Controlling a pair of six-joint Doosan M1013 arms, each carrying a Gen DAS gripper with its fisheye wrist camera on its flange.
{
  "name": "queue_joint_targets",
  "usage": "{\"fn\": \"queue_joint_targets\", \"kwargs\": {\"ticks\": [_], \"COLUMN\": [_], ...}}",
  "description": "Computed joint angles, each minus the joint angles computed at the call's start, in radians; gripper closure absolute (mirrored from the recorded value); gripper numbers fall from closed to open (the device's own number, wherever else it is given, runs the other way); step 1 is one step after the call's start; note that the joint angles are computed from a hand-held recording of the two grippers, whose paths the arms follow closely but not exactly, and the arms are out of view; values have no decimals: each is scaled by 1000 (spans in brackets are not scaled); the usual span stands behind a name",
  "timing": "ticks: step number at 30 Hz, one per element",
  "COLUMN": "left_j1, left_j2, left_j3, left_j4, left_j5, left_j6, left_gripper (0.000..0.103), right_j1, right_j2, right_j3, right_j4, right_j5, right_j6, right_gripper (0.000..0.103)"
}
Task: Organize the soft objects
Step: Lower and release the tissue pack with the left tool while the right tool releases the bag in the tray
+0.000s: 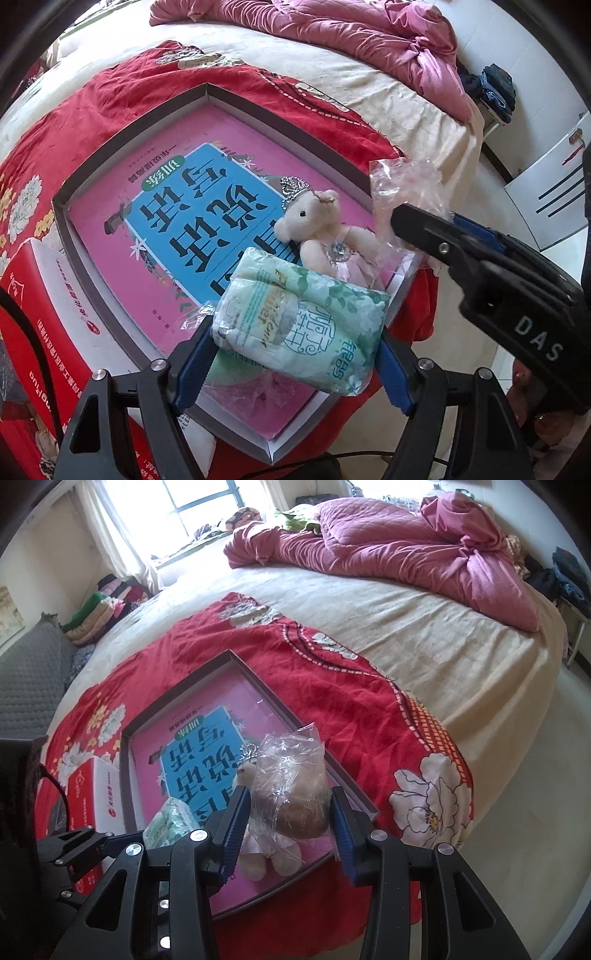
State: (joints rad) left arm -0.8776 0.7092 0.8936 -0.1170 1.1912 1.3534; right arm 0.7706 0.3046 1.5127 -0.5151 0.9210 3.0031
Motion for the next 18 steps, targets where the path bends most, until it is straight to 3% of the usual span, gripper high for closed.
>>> {"fn": "queue_joint_targets", "kwargs": {"ticks": [18], "left_j1": [-5], "left_j2": [40], "left_j3": [-63], "left_j4": [32], "left_j5": [59], "left_j6": [5], "left_gripper": [24], "right_j1": [-27], "right_j2": [15], "right_j3": [12], "right_j4": [37], "right_j5": [-22], "right_j6": [7], "right_gripper": [57]}}
